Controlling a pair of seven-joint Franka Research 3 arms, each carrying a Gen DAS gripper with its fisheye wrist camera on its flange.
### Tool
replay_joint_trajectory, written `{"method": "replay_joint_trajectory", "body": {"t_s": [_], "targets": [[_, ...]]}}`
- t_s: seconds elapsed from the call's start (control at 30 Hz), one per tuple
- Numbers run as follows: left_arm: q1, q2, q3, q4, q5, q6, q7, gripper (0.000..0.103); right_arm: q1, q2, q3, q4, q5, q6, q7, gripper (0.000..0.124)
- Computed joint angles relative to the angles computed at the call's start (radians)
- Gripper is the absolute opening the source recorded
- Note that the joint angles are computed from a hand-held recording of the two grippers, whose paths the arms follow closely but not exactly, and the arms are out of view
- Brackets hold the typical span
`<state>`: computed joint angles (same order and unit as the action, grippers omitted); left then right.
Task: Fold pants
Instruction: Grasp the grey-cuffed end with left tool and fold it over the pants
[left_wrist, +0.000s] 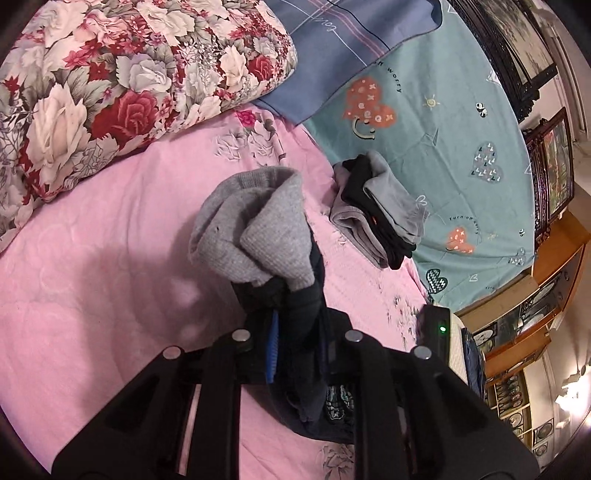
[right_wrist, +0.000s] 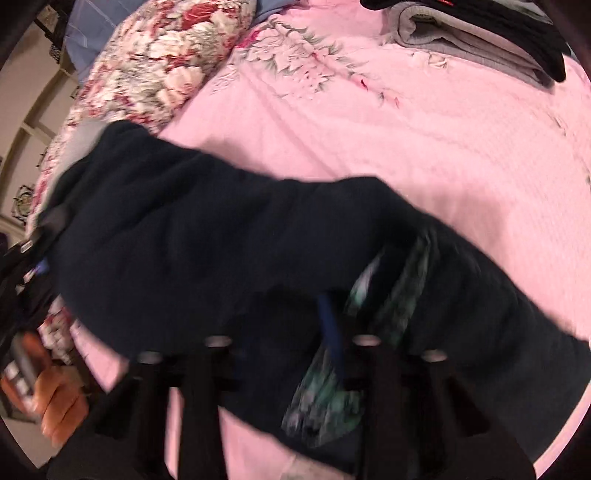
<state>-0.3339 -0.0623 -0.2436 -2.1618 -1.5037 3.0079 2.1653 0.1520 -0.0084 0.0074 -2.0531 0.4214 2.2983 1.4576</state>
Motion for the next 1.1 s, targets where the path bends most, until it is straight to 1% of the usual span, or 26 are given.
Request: {"method": "replay_joint_trajectory", "body": {"t_s": [0.13,0.2,0.23,0.3,0.33,0.4,0.5,0.53,0.57,0.6,0.67,0.7,0.77,0.8,0.9,0.93,0.97,1.03,1.1], "targets": [[-0.001,0.007,-0.002,0.012,0.016,-0.018,0.019,0.017,0.006,0.016,0.004,0.004,-0.017,-0.006,0.013,0.013],[-0.007,0.016,-0.013,0.017,0.098,-0.003,-0.023,0.017,0.003,0.023,0.001,0.01,-0.006,-0.008,0.006,0.013],[-0.011,0.02,-0.016,0.019,0.151,-0.001,-0.061,0.017,-0.001,0.023,-0.003,0.016,0.015,-0.025,0.002,0.013],[-0.017,0.032,-0.024,0.02,0.295,0.001,-0.175,0.017,-0.021,-0.009,-0.018,0.009,0.102,-0.071,-0.035,0.013],[-0.019,0.038,-0.029,0.018,0.39,0.007,-0.251,0.017,-0.026,-0.04,-0.023,-0.011,0.118,-0.066,-0.049,0.013],[-0.027,0.05,-0.034,0.025,0.486,0.004,-0.322,0.015,-0.04,-0.122,-0.036,-0.062,0.121,-0.041,-0.071,0.014],[-0.044,0.059,-0.049,0.046,0.508,0.0,-0.308,0.014,-0.073,-0.267,-0.073,-0.154,0.135,-0.035,-0.084,0.018],[-0.052,0.062,-0.057,0.054,0.545,0.0,-0.32,0.013,-0.089,-0.319,-0.084,-0.19,0.131,-0.032,-0.079,0.018],[-0.061,0.067,-0.066,0.062,0.605,0.002,-0.351,0.013,-0.111,-0.386,-0.101,-0.238,0.128,-0.03,-0.073,0.018],[-0.069,0.072,-0.073,0.069,0.658,0.001,-0.379,0.013,-0.12,-0.418,-0.11,-0.26,0.128,-0.03,-0.07,0.018],[-0.087,0.086,-0.09,0.088,0.781,-0.003,-0.445,0.013,-0.158,-0.527,-0.137,-0.34,0.121,-0.034,-0.067,0.018],[-0.099,0.101,-0.098,0.102,0.857,-0.008,-0.493,0.013,-0.171,-0.56,-0.145,-0.364,0.117,-0.034,-0.067,0.019],[-0.121,0.14,-0.118,0.14,0.987,-0.032,-0.559,0.013,-0.212,-0.653,-0.173,-0.431,0.108,-0.047,-0.064,0.019],[-0.125,0.156,-0.129,0.154,1.025,-0.043,-0.579,0.013,-0.234,-0.687,-0.185,-0.458,0.105,-0.05,-0.059,0.019],[-0.157,0.246,-0.141,0.229,1.199,-0.122,-0.689,0.013,-0.296,-0.758,-0.221,-0.518,0.082,-0.082,-0.057,0.021],[-0.161,0.276,-0.145,0.257,1.236,-0.156,-0.716,0.013,-0.307,-0.766,-0.222,-0.529,0.081,-0.087,-0.054,0.021],[-0.165,0.317,-0.154,0.292,1.264,-0.206,-0.735,0.013,-0.323,-0.774,-0.232,-0.543,0.076,-0.1,-0.055,0.021],[-0.16,0.358,-0.173,0.321,1.302,-0.252,-0.749,0.013,-0.343,-0.781,-0.243,-0.566,0.076,-0.116,-0.059,0.021],[-0.185,0.371,-0.153,0.33,1.392,-0.278,-0.805,0.015,-0.351,-0.773,-0.246,-0.579,0.085,-0.123,-0.067,0.021]]}}
